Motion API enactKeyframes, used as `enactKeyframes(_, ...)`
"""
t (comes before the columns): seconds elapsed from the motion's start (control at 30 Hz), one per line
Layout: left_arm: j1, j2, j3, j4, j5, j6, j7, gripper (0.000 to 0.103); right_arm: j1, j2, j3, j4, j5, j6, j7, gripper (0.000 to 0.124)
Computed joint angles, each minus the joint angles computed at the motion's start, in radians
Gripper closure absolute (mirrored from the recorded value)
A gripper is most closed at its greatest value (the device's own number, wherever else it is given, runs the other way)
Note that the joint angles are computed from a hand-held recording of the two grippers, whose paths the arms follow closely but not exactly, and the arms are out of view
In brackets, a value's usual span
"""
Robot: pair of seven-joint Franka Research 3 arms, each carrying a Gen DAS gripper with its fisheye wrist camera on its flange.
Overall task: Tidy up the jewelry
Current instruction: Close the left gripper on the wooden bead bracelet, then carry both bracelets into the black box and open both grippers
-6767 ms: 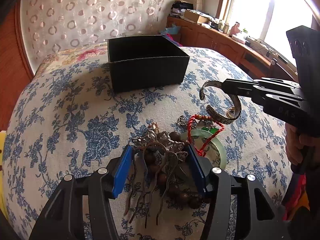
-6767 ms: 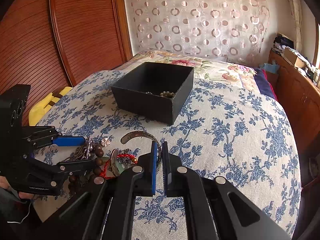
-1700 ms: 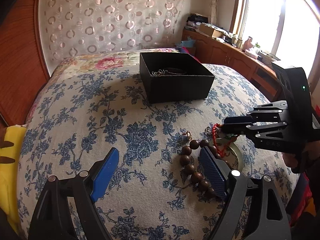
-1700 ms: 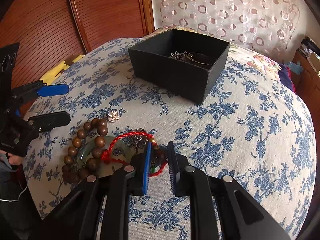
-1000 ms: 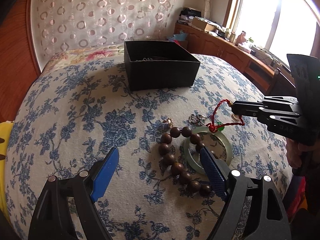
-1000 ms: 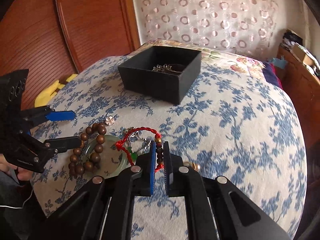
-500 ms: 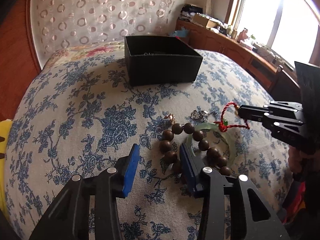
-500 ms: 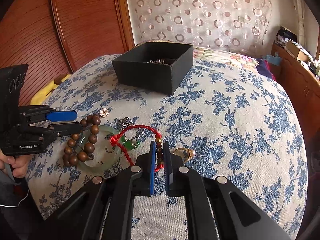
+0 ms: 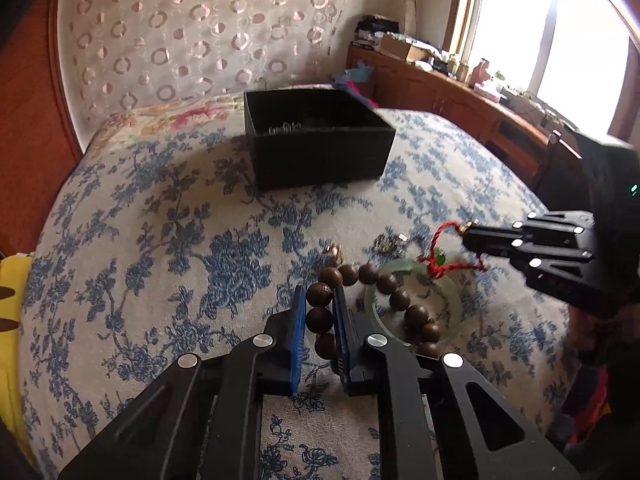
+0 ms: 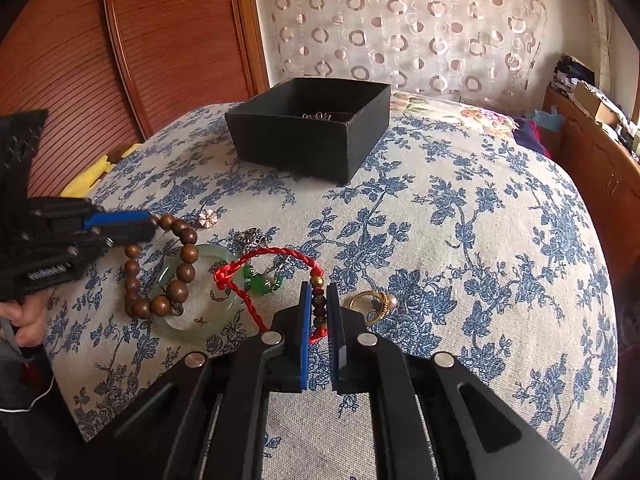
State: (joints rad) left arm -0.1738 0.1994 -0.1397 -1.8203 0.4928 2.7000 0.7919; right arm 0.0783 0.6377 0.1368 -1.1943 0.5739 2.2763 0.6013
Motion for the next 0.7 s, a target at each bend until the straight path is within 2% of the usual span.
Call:
enactKeyframes(0.43, -0.019, -0.037, 0.01, 0.049, 0.139, -0.009, -0.073, 0.091, -0.001, -0.016, 0.011, 0.001, 0.012, 0.009, -0.035, 0.116)
enactKeyframes(0.7, -0.017, -0.017, 0.017, 0.118, 0.182, -0.034, -0.079, 0.091, 0.01, 0.003, 0.012, 0.079, 0.014, 0.011, -0.042, 0.116)
